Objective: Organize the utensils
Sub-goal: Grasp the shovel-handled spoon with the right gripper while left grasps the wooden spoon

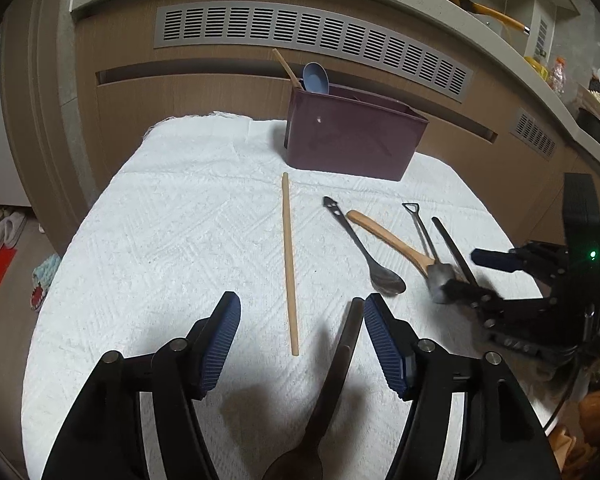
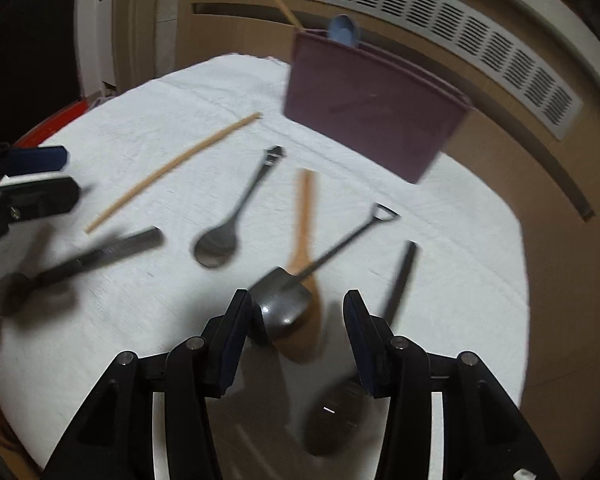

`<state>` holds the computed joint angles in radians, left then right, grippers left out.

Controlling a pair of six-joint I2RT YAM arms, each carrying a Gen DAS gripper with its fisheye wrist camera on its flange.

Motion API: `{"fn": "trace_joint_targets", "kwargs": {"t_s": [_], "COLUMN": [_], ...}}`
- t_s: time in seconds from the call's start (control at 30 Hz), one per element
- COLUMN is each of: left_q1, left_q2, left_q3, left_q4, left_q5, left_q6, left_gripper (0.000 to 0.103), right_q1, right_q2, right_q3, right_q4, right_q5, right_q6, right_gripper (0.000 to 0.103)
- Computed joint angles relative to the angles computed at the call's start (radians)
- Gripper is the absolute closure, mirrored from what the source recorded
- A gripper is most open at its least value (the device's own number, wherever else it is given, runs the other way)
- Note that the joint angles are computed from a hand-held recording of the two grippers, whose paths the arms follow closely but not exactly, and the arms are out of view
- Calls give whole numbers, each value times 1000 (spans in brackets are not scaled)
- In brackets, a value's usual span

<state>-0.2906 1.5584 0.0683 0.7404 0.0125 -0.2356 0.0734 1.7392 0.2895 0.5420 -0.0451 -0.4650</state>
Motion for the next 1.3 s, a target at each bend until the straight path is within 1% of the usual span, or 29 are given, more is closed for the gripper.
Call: {"fn": "trace_joint_targets", "kwargs": {"t_s": [0.03, 0.07, 0.1, 0.17, 0.2, 0.23, 0.27, 0.3, 0.33, 0.4, 0.47, 0.53, 0.57, 0.6, 0.67, 0.7, 0.73, 0.77, 0.87, 0.9, 0.93, 1.0, 1.07, 1.17, 1.23, 1.27, 1.3], "left_q1": [-4, -11, -23, -55, -71, -87, -104, -115, -123, -126, -116, -98, -89, -78, -61, -55, -45, -39, -35, -43, -55, -81, -96, -99, -92, -93, -99], "left_q2": [11, 22, 31, 48, 51, 53, 52, 51, 49, 45, 46, 51, 57, 61, 67, 67, 61, 59, 53, 53, 54, 61, 84, 142, 197, 224, 255], "left_q3": [4, 10, 17, 30, 36, 40, 44, 48, 50, 52, 49, 44, 41, 41, 40, 42, 45, 49, 81, 98, 117, 169, 240, 363, 451, 494, 546], "left_q4": [5, 8, 6, 2, -2, -6, -13, -18, -23, -27, -21, -5, 4, 8, 11, 8, -2, -10, -60, -82, -105, -159, -236, -362, -432, -466, -510], "left_q5": [0, -3, -9, -28, -36, -45, -56, -64, -69, -72, -66, -53, -47, -39, -28, -25, -15, -8, 13, 15, 17, 32, 72, 148, 212, 228, 227], "left_q6": [-4, -8, -13, -23, -25, -28, -31, -33, -34, -33, -31, -28, -29, -28, -26, -25, -25, -27, -37, -41, -45, -59, -84, -149, -192, -203, -214], "left_gripper": [38, 38, 38, 38, 38, 38, 38, 38, 37, 37, 36, 36, 36, 36, 36, 36, 36, 36, 36, 36, 36, 36, 36, 37, 46, 55, 60], "right_q1": [-34, -74, -130, -176, -192, -198, -191, -171, -133, -78, -41, -9, -2, 11, 21, 20, 8, -9, -38, -55, -76, -124, -166, -248, -290, -306, -320], "right_q2": [-13, -28, -44, -43, -28, -2, 25, 64, 87, 145, 196, 258, 276, 283, 288, 284, 274, 250, 142, 102, 67, 11, -38, -82, -91, -93, -90], "right_q3": [5, 16, 47, 99, 135, 180, 215, 256, 264, 319, 371, 446, 466, 471, 472, 470, 462, 439, 324, 291, 253, 215, 184, 151, 131, 126, 123], "right_q4": [-22, -58, -130, -207, -244, -286, -309, -312, -283, -265, -270, -316, -322, -309, -301, -305, -312, -309, -230, -224, -193, -198, -204, -194, -163, -154, -146], "right_q5": [-23, -70, -147, -212, -244, -276, -290, -285, -256, -196, -123, -36, -20, 3, 6, -9, -50, -92, -119, -143, -178, -240, -284, -356, -388, -402, -416], "right_q6": [-10, -20, -16, 25, 59, 96, 127, 178, 230, 311, 360, 412, 428, 420, 395, 378, 360, 343, 286, 271, 261, 230, 212, 180, 166, 158, 154], "right_gripper": [59, 59, 59, 59, 63, 73, 77, 80, 80, 80, 80, 80, 80, 80, 89, 93, 97, 98, 98, 98, 98, 98, 98, 98, 98, 98, 98]}}
